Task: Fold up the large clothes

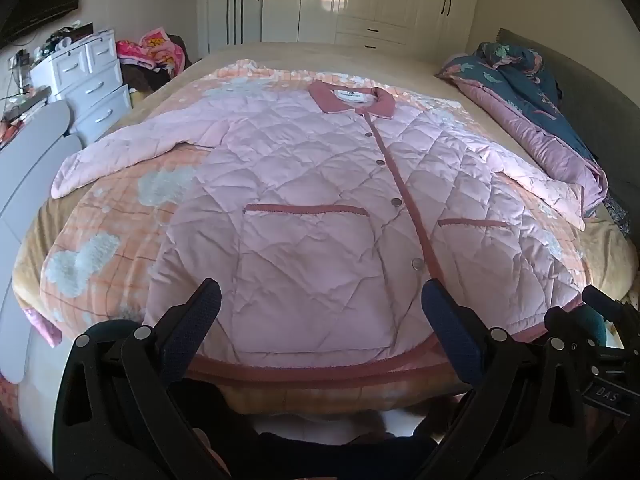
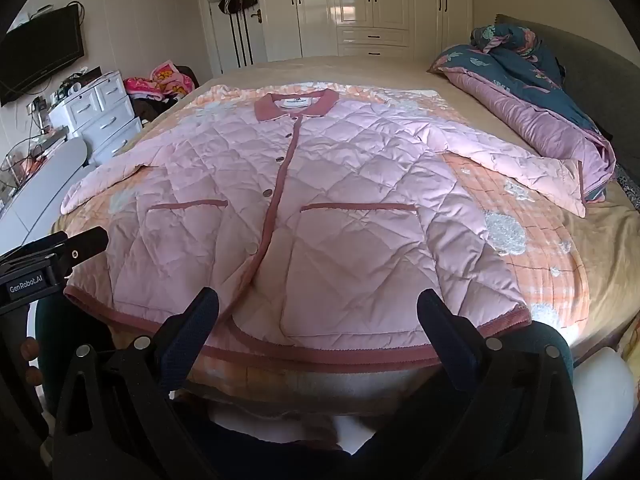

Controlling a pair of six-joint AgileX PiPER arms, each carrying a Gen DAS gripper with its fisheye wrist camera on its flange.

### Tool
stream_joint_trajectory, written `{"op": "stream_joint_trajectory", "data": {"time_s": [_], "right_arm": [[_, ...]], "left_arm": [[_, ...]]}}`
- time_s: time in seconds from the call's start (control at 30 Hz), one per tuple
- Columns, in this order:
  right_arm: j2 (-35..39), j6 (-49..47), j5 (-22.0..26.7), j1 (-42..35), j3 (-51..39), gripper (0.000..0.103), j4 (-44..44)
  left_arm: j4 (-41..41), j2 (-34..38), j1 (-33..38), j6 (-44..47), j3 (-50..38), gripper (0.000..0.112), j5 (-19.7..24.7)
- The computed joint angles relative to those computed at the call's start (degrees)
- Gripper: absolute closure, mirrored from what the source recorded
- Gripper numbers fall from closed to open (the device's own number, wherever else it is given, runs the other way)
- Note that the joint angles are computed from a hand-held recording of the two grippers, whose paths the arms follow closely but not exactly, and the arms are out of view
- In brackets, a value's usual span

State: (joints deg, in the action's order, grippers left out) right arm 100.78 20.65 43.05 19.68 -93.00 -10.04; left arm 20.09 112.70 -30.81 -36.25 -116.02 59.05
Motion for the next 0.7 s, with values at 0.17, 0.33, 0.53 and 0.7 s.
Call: {"op": "stream_joint_trajectory", "data": {"time_s": [0.17, 0.33, 0.53, 0.7], "right_arm": [[0.0, 0.1, -0.1, 0.1, -0.1, 0.004, 0.0], [0.1, 0.3, 0.0, 0.1, -0.2, 0.004, -0.2], [-0.3, 0.3, -0.1, 0.1, 0.4, 0.004, -0.2], [-0.4, 0.6, -0.1, 0.2, 0.4, 0.004, -0.5]], "left_arm": [[-0.2, 0.0, 0.0, 0.2, -0.1, 0.018, 0.1], [-0.3, -0.2, 0.2, 0.2, 0.1, 0.018, 0.1], [0.4, 0.1, -0.2, 0.0, -0.1, 0.018, 0.2], [0.2, 0.1, -0.2, 0.1, -0.1, 0.018, 0.1]]}}
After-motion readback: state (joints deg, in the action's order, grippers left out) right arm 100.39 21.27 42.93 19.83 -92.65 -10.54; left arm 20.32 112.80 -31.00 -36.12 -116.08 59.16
